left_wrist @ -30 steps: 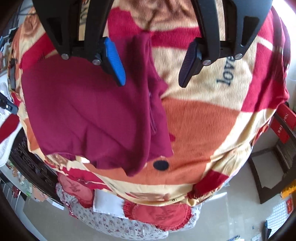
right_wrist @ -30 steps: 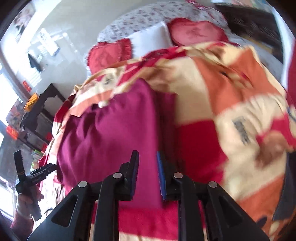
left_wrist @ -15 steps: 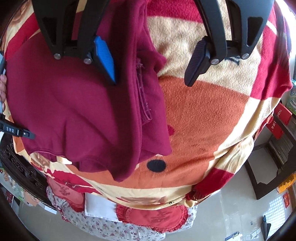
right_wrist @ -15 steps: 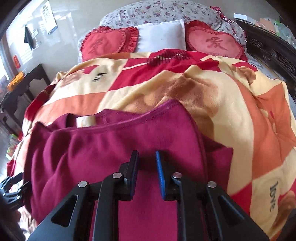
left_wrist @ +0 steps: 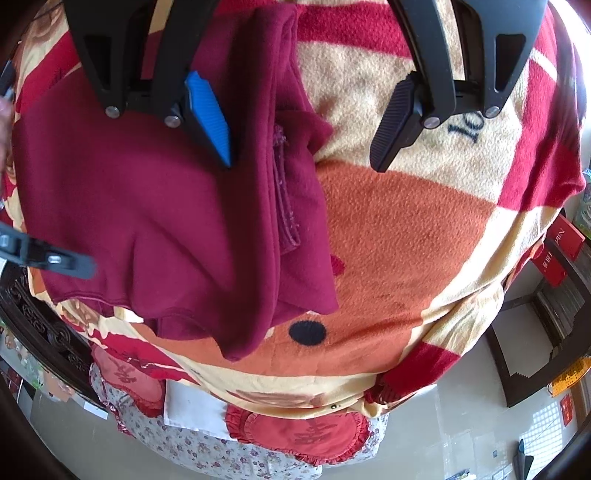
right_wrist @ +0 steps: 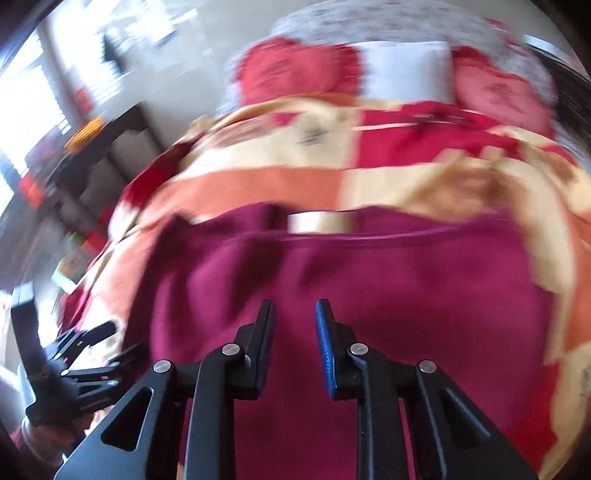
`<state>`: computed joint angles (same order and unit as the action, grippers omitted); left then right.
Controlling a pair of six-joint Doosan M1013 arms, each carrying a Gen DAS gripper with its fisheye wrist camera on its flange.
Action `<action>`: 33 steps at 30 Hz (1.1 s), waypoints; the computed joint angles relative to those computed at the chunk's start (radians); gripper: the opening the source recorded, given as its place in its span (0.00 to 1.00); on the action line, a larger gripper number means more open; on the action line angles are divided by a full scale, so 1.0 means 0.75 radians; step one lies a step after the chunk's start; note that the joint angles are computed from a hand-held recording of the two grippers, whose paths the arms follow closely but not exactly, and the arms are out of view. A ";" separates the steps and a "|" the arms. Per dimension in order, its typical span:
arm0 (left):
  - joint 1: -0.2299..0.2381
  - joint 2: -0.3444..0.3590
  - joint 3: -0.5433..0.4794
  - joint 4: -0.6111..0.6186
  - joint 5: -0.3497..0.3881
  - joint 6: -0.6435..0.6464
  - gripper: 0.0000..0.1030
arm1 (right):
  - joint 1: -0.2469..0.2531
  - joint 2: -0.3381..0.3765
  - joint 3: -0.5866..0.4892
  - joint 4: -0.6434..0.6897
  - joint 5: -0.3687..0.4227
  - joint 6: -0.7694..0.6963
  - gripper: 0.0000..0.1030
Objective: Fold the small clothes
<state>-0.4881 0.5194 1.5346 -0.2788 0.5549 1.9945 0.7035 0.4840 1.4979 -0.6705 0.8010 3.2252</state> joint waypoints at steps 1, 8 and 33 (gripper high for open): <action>0.002 -0.003 0.004 -0.006 0.002 0.002 0.77 | -0.002 0.025 -0.034 0.018 -0.018 -0.054 0.03; 0.023 0.010 -0.005 -0.113 0.052 0.050 0.77 | -0.035 0.212 -0.313 0.166 -0.025 -0.428 0.03; 0.092 0.002 0.009 -0.337 0.146 0.117 0.78 | -0.098 0.281 -0.405 0.408 -0.035 -0.507 0.07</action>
<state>-0.4191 0.5211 1.5416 -0.5316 0.6642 2.0823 0.6297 0.6948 1.1940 -0.3648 0.7750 2.8447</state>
